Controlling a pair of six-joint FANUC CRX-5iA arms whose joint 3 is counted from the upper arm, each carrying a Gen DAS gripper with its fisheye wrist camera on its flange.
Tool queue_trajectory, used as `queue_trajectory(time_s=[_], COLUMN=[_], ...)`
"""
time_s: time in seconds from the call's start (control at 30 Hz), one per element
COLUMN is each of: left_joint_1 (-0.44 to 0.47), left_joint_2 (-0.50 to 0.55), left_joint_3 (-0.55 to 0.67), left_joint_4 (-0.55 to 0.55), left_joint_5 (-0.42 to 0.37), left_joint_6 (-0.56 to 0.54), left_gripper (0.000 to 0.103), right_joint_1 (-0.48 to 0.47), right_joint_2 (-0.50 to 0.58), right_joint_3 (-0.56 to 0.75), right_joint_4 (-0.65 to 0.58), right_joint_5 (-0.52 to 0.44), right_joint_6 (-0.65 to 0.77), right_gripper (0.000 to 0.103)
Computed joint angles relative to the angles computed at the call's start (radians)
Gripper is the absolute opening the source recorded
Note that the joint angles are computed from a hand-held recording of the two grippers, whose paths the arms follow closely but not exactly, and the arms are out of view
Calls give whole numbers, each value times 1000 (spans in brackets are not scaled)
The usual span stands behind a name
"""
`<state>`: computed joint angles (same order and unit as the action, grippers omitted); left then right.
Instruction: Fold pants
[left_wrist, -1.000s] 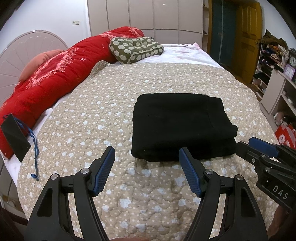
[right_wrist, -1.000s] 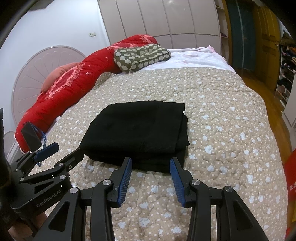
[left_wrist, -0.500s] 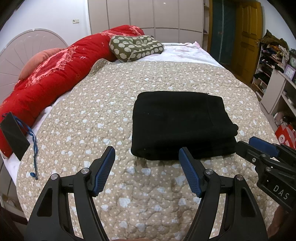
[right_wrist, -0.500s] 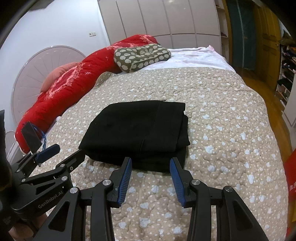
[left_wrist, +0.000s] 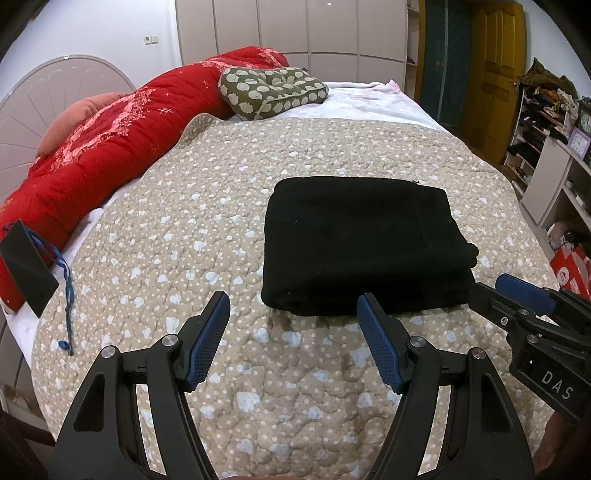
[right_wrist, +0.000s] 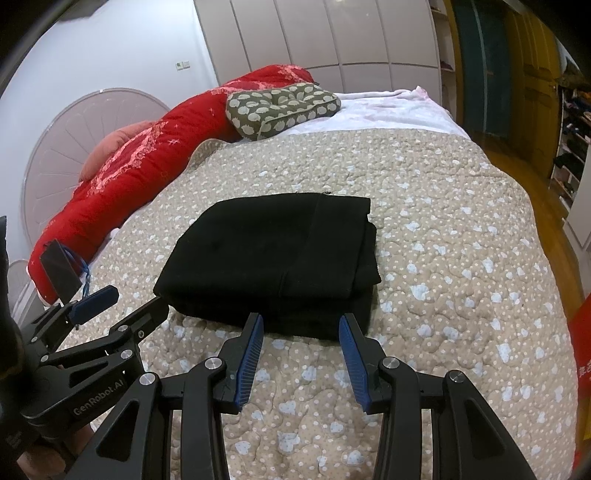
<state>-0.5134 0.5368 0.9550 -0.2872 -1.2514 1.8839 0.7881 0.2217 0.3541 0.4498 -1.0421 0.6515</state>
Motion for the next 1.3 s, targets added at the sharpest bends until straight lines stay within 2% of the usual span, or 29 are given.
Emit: queue_trajectory(time_s=[0.07,0.17,0.4,0.53,0.63,1.03,1.2,1.3], left_joint_1=[2,26,24,20,21,12,-2,6], left_joint_2=[2,37,98,95,126,118,67,49], left_joint_3=[0,54,186,177,218,203,119,84], left_joint_4=[6,71,39,34,51,59,34,51], left_joint_5=[-3,-54,-127,-110,-144,-115,-46,-34], left_joint_6=[0,-17,-33,-25,-43,-37,-35,-29], left_gripper=[72,72,72,72,72,72,72,72], right_joint_1=[-1,-10,-45,-48,-50,-42,-34,-29], right_joint_2=[1,5,25,33,46,49,24,-4], right_joint_3=[0,16,60,74,93,91,52,-1], right_joint_4=[-2,-34,-46,-35,-57,-50,-33,8], right_joint_5=[0,-6,-26,-20,-26,-34,-25,-6], right_joint_6=[1,14,6,13,38,40,16,-8], right_gripper=[41,41,41,41,41,41,41,41])
